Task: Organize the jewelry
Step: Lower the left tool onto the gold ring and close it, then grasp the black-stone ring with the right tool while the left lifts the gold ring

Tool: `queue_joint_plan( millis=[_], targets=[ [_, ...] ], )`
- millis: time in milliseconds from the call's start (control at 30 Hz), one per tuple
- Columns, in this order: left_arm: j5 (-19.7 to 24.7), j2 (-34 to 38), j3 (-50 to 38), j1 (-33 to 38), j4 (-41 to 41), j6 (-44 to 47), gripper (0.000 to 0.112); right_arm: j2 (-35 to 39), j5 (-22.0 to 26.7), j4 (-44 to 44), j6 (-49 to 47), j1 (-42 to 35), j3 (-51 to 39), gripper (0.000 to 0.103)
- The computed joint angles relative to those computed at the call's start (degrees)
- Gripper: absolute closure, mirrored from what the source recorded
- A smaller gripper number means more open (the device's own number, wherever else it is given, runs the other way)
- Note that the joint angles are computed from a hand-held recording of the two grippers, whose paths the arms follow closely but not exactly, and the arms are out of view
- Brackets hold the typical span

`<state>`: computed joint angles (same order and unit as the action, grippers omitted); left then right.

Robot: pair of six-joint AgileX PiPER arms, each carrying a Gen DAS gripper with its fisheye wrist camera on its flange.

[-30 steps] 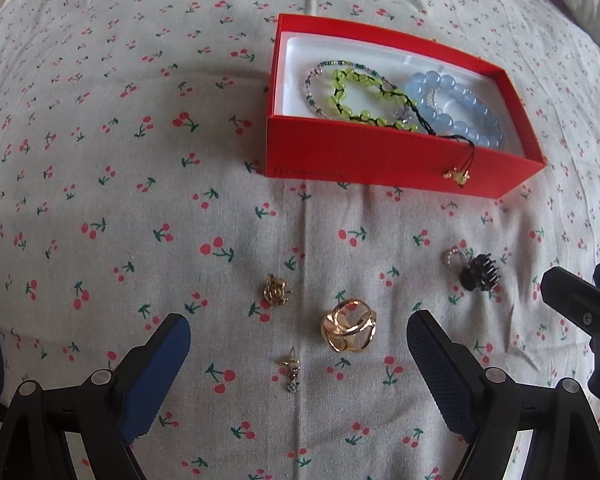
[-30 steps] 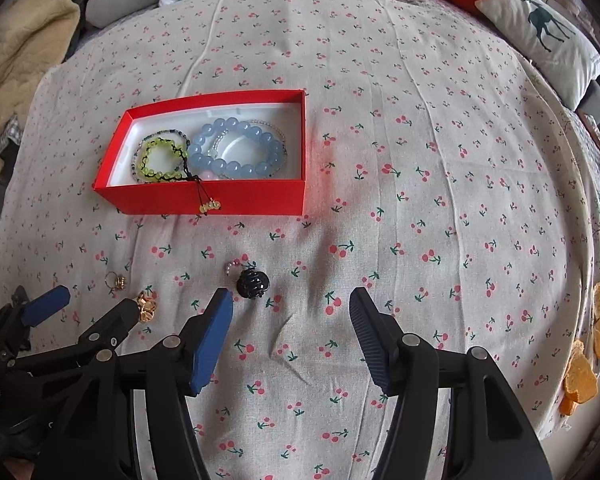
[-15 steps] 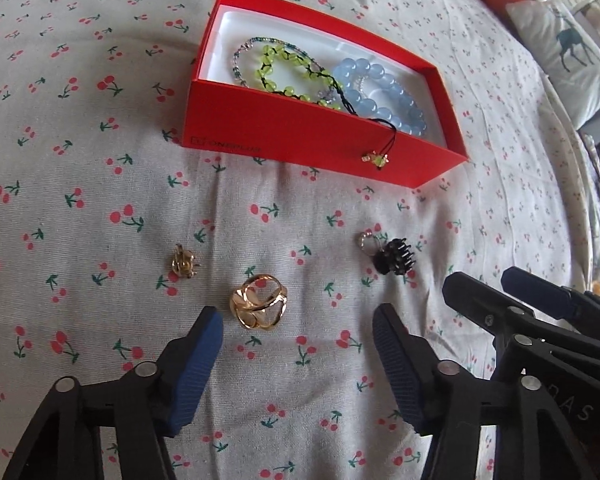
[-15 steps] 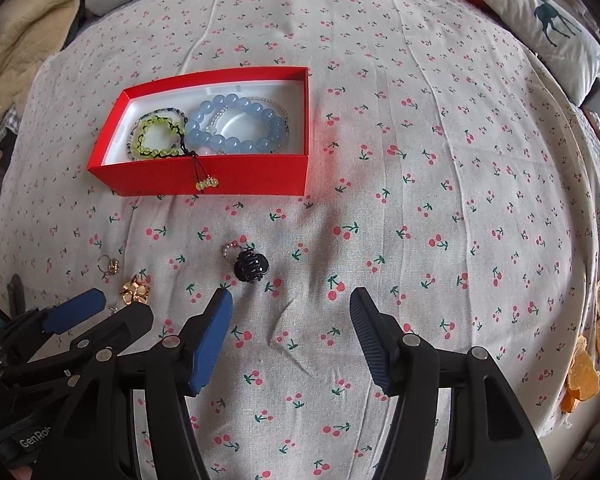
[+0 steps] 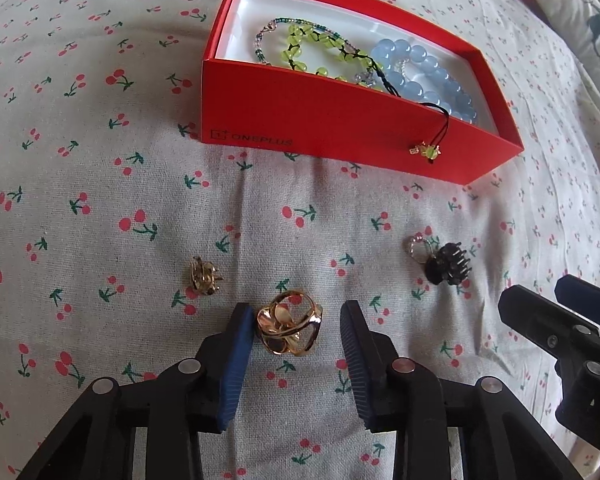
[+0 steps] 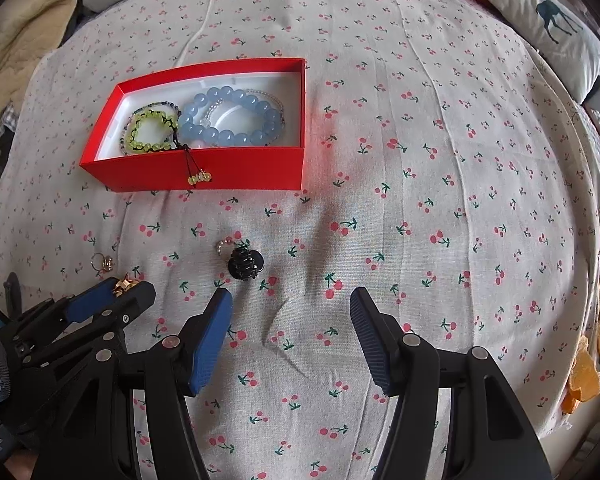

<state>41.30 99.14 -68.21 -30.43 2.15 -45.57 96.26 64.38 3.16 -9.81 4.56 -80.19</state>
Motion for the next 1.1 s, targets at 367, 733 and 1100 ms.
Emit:
queue_joint_plan(
  millis=[367,733,1100],
  targets=[
    [1.47,-0.47,-1.58,-1.88,7.15,-3.61,0.084,1.08,-0.47,-0.52,0.84,0.73,0.37,0.039],
    [0.73,-3.19,0.19,-1.18,7.95,-3.81,0.084,4.76,-3.29,0.61,2.00,1.71,1.27,0.039],
    [0.55,-2.91,0.54,-1.19,7.92,-4.23,0.084,6.47,-6.41,3.45,0.99,1.99,0.95,0.039]
  ],
)
